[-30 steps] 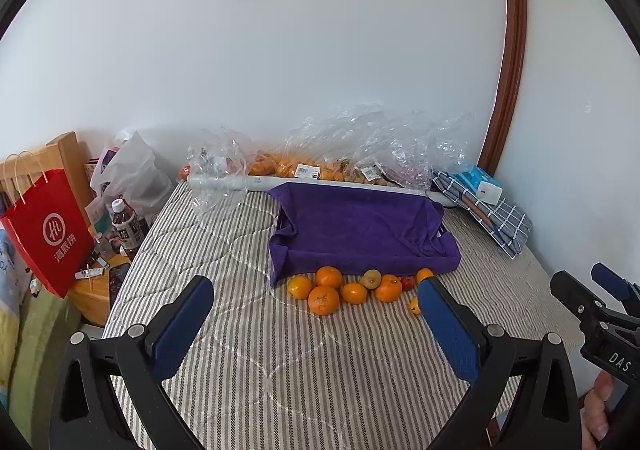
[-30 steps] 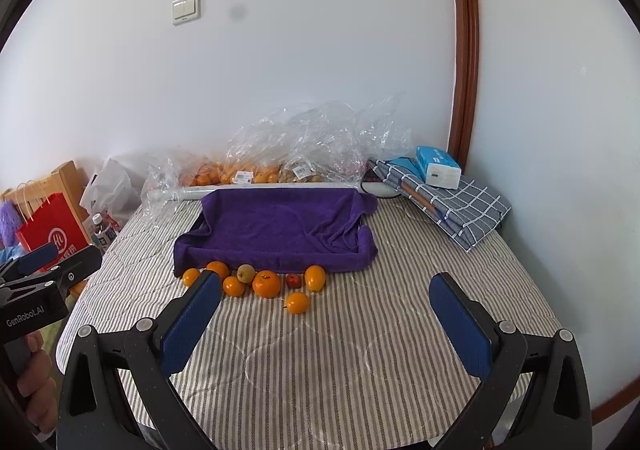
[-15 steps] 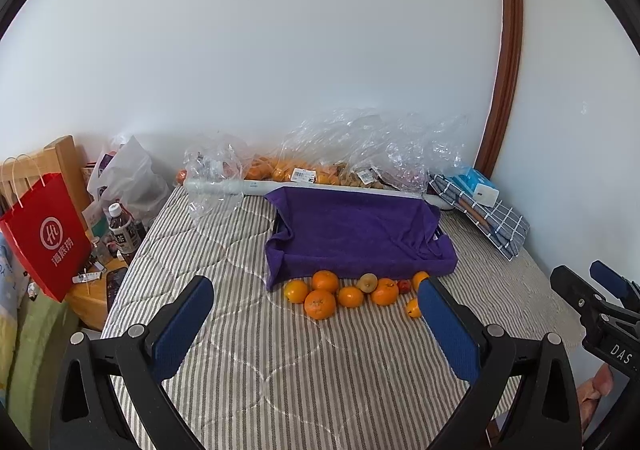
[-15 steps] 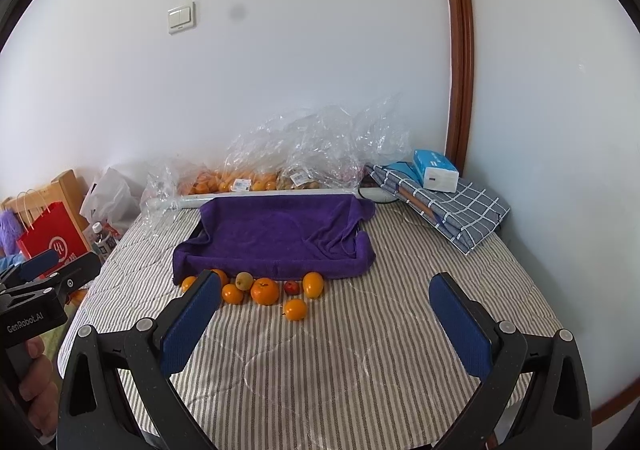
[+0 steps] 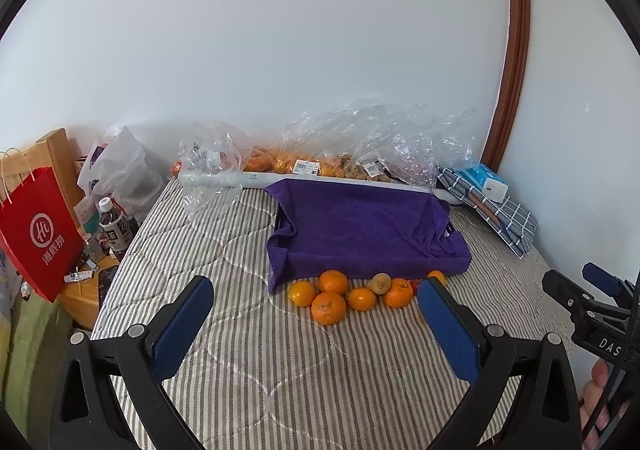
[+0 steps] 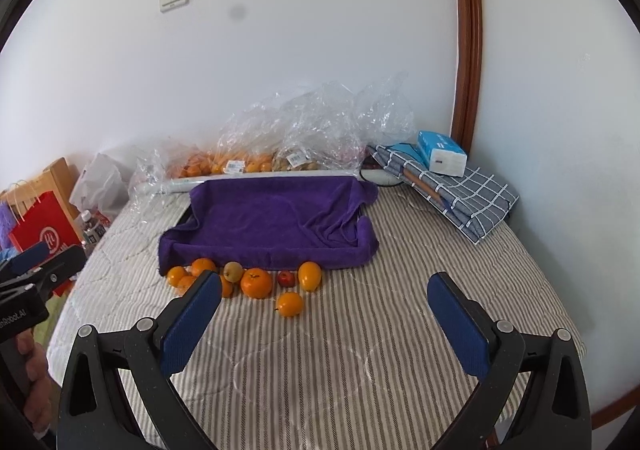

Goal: Organize fruits
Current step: 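Move both tools toward the oranges lying in front of the purple towel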

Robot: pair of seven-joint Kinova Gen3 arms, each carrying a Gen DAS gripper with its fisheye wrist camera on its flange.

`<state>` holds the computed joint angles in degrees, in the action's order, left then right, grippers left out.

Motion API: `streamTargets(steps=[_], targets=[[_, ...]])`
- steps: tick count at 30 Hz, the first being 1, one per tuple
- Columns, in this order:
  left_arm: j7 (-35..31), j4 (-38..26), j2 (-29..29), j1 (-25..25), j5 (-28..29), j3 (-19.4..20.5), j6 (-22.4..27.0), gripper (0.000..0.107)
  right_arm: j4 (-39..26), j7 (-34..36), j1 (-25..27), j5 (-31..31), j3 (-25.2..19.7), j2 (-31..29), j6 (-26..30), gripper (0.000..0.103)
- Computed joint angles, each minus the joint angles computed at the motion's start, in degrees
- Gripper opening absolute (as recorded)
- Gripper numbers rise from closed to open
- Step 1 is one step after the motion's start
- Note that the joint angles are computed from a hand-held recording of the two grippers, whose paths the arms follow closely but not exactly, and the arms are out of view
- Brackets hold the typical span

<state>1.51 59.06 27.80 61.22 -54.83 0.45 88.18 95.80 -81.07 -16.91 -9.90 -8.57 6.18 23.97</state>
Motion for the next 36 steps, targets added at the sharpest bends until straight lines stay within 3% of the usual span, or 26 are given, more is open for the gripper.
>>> streamTargets(steps=[2, 6, 11, 18, 29, 36], targets=[[0.43, 1.99, -0.54, -1.28, 0.84, 0.02, -1.44, 0.103, -0.26, -2.56, -1.60, 3.29, 0.71, 1.43, -0.79, 0.099], [2.03, 7.10, -2.55, -4.49, 2.80, 0.83, -6.20, 0.100, -1.81, -2.00, -1.27, 3.12, -0.15, 4.69, -0.59, 0.099], [3.24, 12.69, -3.81, -7.49, 2.98, 1.87, -10.82, 0.099, -3.61, -5.64, -4.29, 7.33, 1.58, 8.90, -0.66, 0.097], [1.68, 17.16, -4.81, -12.01, 6.30, 2.86, -16.47, 0.094, -6.83, -8.81, -5.82, 10.27, 2.24, 14.53, 0.75, 0.086], [5.23, 22.49, -6.25, -14.66, 8.30, 3.03, -19.61, 0.093, -7.81, -9.24, -5.89, 10.82, 1.71, 17.84, 0.04, 0.079], [6.94, 24.85, -6.65, -16.45, 9.90, 3.59, -22.17, 0.093, -8.25, -7.99, -5.13, 10.07, 1.12, 19.04, 0.34, 0.062]])
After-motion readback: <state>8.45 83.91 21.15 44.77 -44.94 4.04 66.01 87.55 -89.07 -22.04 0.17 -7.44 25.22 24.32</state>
